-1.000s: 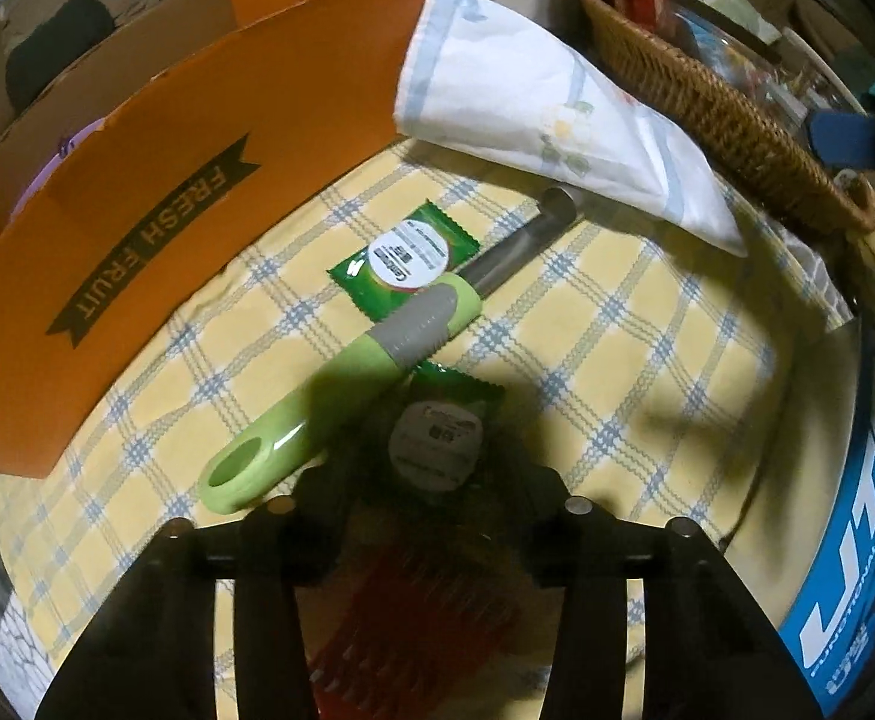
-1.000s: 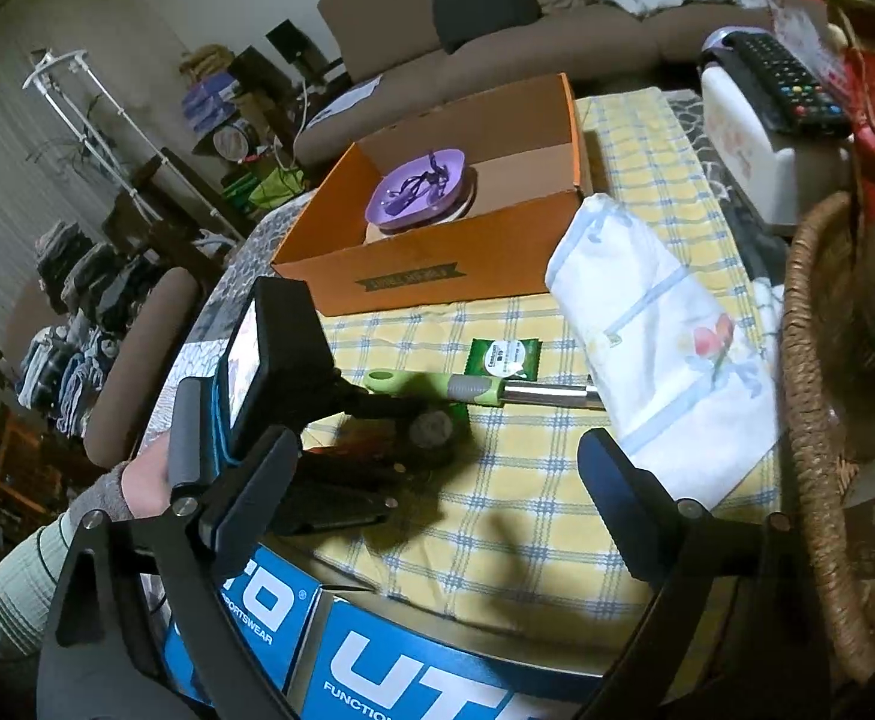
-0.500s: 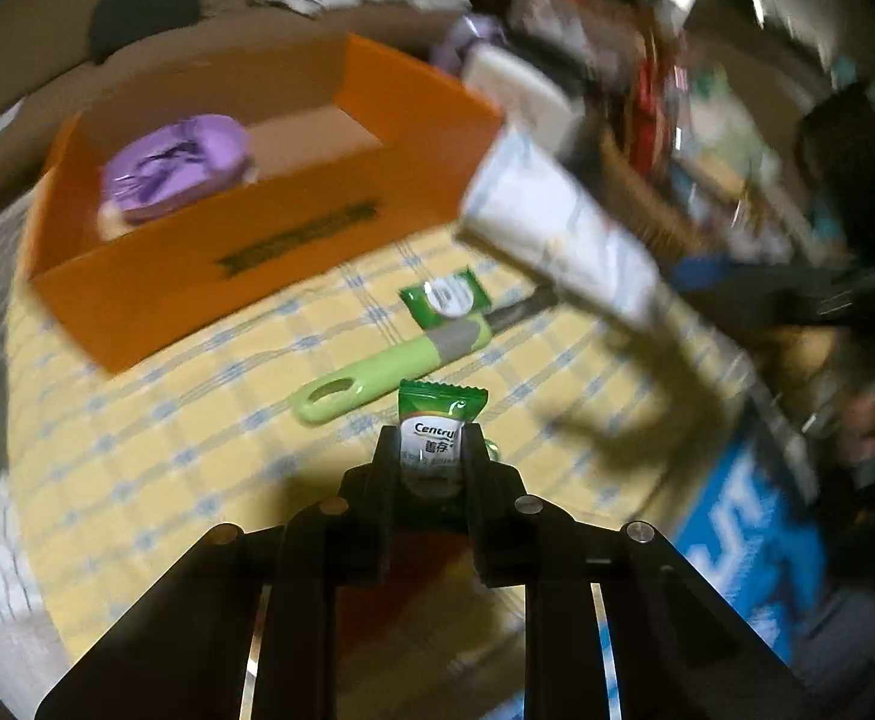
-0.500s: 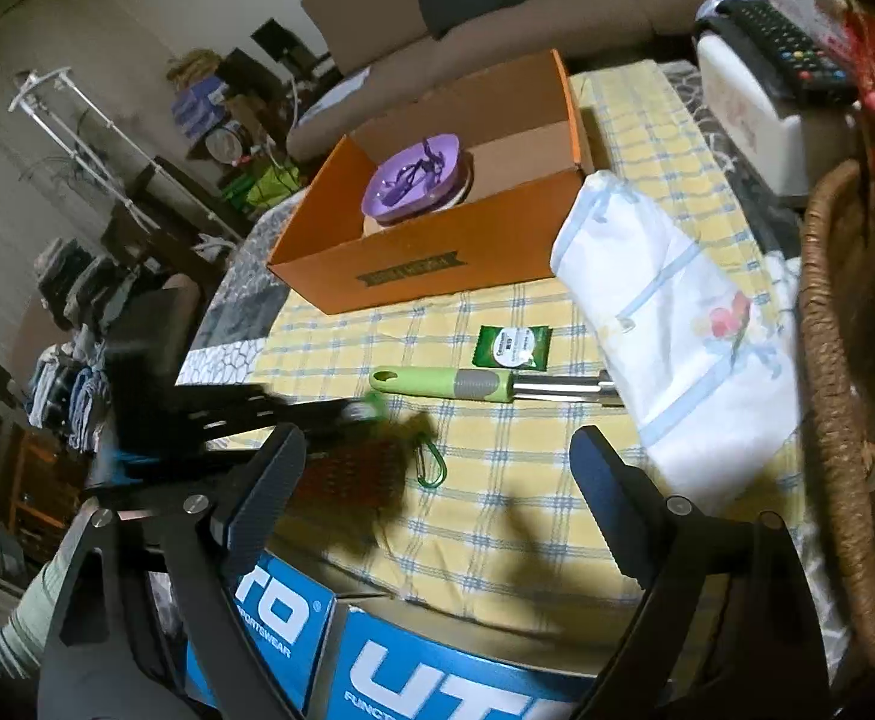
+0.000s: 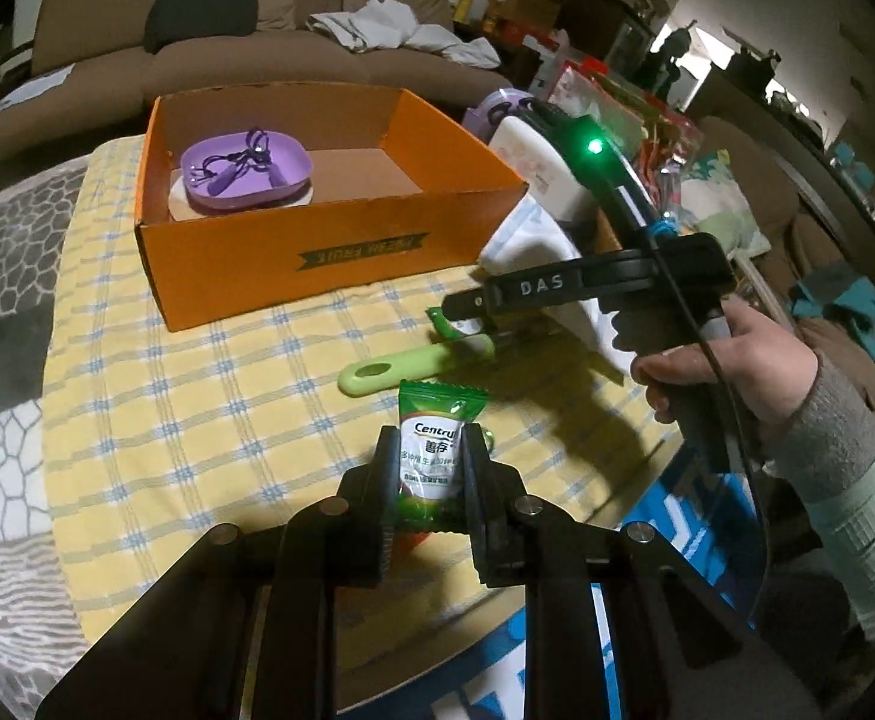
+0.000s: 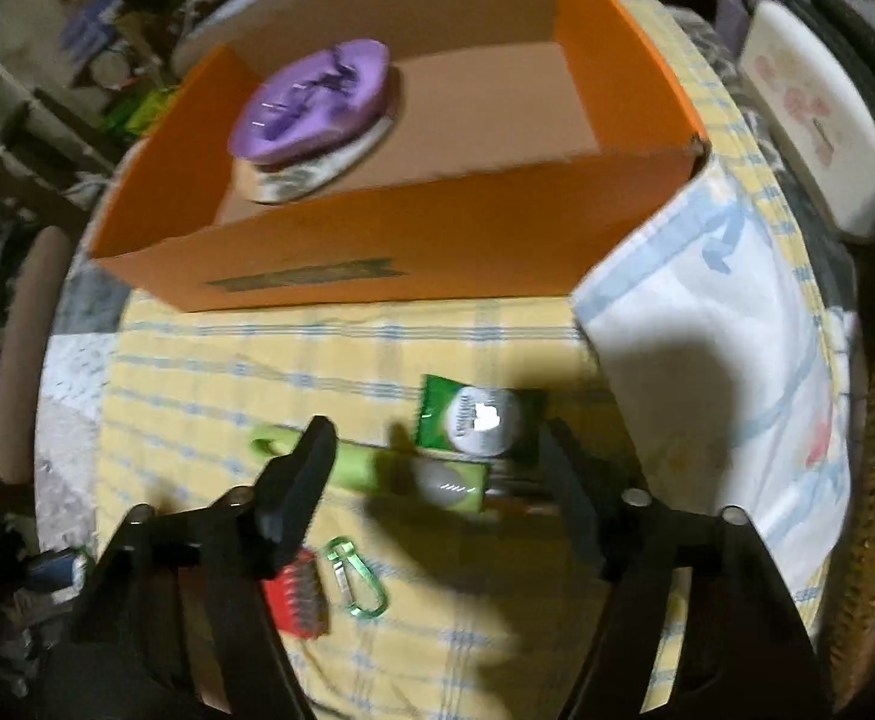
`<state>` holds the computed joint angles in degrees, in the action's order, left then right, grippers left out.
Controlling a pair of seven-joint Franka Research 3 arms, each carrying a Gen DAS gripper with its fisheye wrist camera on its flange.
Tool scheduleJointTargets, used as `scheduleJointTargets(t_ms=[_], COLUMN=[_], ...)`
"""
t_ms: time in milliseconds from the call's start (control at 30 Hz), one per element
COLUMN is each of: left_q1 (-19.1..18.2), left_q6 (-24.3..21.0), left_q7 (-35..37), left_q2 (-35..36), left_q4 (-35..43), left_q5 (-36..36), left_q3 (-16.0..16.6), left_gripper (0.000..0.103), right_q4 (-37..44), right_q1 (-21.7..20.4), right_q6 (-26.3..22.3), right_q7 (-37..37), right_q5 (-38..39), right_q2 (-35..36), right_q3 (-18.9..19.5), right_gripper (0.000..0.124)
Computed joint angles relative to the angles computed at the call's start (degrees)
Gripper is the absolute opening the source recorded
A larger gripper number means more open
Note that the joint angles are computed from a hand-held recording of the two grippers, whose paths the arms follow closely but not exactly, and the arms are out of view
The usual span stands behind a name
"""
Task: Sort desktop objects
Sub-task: 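Grasp the second green Centrum sachet with the right gripper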
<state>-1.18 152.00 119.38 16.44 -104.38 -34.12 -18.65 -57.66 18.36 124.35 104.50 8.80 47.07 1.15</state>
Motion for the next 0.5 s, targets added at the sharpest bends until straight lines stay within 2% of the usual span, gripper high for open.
scheduleJointTargets(t_ms=[167, 233, 300, 333, 367, 433, 467, 500], left_q1=[0.6, 0.8, 0.6, 0.6, 0.5, 0.4, 0.4, 0.3], left_q6=[-0.5, -0.4, -0.2, -0.4, -0.4, -0.5, -0.6, -0.5], left_q7=[0.6, 0.8, 0.5, 0.4, 0.2, -0.3, -0.4, -0.5], left_q2=[0.5, 0.4, 0.3, 0.4, 0.5, 0.6, 0.7, 0.7], left_q4=[0.8, 0.7, 0.5, 0.6, 0.6, 0.7, 0.7, 0.7], left_q5=[-1.2, -1.7, -1.6, -1.5, -1.5, -1.0, -0.9, -0.8], left_q3=[-0.3, -0.4, -0.2, -0.1, -0.1, 0.1, 0.1, 0.1], left_gripper=[0.019, 0.019, 0.019, 0.019, 0.019, 0.019, 0.019, 0.019], right_q4=[4.1, 3.5, 5.0, 6.0, 7.2, 6.4, 5.0, 4.0], right_q1=[0.9, 1.5, 2.0, 2.3, 2.9, 2.4, 2.0, 1.8], right_q6=[-2.8, -1.4, -1.9, -2.6, -3.5, -2.9, -2.1, -1.4], right_q7=[1.6, 3.0, 3.9, 3.8, 3.7, 2.6, 2.6, 2.6], right_q5=[-1.5, -2.4, -3.5, -4.2, -5.7, -5.7, -5.2, -4.9], right_q2=[3.7, 3.6, 4.5, 5.1, 5.7, 5.1, 4.3, 3.7], right_q3=[-0.9, -1.6, -2.0, -2.2, -2.9, -2.3, -2.0, -1.8], right_gripper=[0.064, 0.064, 0.064, 0.06, 0.046, 0.041, 0.035, 0.022])
